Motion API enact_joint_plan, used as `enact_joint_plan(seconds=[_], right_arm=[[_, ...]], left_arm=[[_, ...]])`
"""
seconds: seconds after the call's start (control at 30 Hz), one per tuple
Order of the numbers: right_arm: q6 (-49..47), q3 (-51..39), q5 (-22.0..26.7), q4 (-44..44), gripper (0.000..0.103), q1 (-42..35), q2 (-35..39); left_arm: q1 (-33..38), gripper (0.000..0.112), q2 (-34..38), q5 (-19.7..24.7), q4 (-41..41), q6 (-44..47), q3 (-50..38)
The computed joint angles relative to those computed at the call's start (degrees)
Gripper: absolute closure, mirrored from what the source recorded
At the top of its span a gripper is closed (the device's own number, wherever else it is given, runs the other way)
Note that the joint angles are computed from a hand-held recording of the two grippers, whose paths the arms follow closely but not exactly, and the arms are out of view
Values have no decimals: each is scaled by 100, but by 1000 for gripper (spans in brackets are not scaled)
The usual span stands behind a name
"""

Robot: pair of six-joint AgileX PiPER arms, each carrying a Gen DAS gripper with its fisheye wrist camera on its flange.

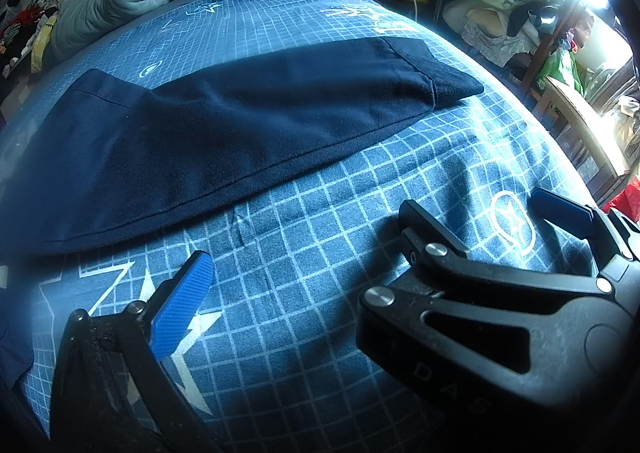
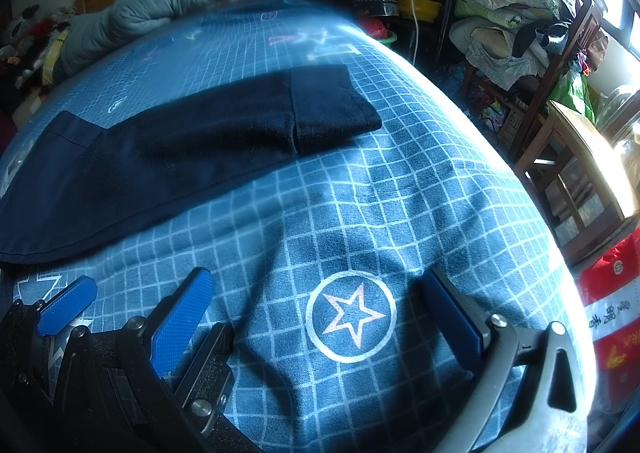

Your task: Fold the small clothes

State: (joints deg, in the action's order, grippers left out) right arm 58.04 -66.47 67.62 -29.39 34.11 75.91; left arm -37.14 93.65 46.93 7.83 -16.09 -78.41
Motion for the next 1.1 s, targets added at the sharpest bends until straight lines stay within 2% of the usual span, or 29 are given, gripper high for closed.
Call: enact_joint_plan(seconds=[1.1], right_arm=[[10, -4, 10, -4, 0, 12, -1]], left_arm=[[2, 9, 1, 4, -9, 5, -3]])
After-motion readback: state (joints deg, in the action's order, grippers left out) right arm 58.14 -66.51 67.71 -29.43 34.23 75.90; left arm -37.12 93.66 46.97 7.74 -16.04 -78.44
